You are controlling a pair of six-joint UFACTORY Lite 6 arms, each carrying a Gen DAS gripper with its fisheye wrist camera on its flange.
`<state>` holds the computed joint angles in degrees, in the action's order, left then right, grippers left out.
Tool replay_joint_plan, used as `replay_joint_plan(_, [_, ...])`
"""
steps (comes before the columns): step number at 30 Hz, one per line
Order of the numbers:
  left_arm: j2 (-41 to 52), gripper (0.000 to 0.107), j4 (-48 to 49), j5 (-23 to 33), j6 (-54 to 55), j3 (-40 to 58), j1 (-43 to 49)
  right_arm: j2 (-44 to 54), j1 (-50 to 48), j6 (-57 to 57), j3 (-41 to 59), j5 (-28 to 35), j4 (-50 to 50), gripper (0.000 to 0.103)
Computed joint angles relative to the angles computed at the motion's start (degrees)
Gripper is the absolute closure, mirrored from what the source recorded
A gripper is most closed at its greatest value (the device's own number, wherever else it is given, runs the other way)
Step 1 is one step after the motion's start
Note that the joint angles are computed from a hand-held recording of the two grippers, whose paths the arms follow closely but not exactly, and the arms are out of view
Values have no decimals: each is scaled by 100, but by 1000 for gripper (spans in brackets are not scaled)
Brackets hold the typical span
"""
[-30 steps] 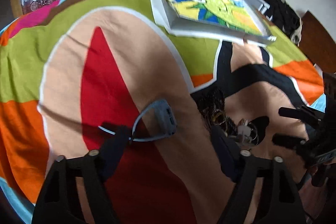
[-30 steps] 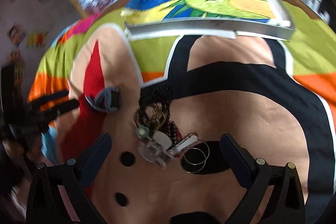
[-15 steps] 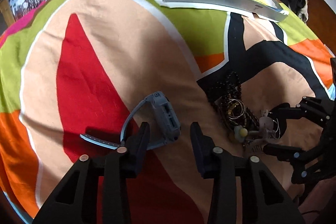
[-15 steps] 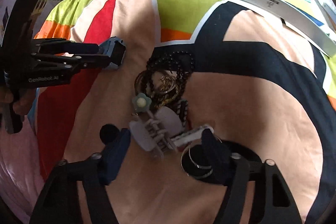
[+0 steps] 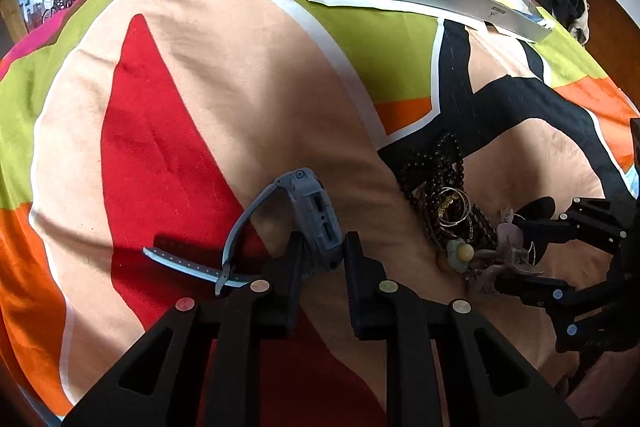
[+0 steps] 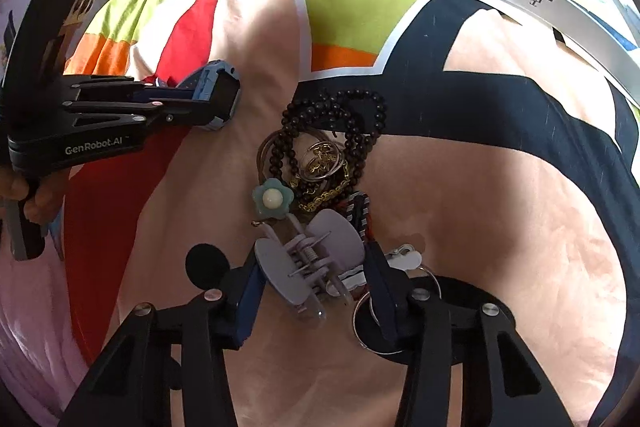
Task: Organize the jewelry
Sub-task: 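Grasp the blue watch with the left tool while the right tool grasps the white hair clip, then carry the watch with the left tool while the right tool carries the clip, releasing both into the white tray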
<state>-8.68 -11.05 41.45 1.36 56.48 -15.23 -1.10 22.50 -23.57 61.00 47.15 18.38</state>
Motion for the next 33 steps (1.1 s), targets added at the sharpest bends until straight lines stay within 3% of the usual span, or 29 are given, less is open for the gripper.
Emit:
replay_joint_plan(8, [-524,92,-412,385,-45,5,-364,-342,54,97,8,-33,348,57])
replay_joint_plan(13, [-865,92,-1070,652,290,-56,-422,-823,-440,-102,-18,160,832,57])
replay_joint_plan(17, [-1095,92,-1162,689,201,25,-536,-1099,-800,-217,-123,177,1171,57])
replay_joint_plan(19, [-1014,92,-1011,423,-151,213,-836,-1206,-826,-170,-187,68,1245,57])
replay_joint_plan(26, [-514,92,-401,-345,-575,1240,-995,-1320,-1007,8,-57,-971,1535,57])
replay_joint_plan(30, [261,92,-1163,-837,112,2057,-638,-1175,-1265,-142,191,-1748,1904,57])
replay_joint_plan(33, [957,92,-1208,-1166,304,2750,-500,-735,-1315,-164,646,-2374,2232,57])
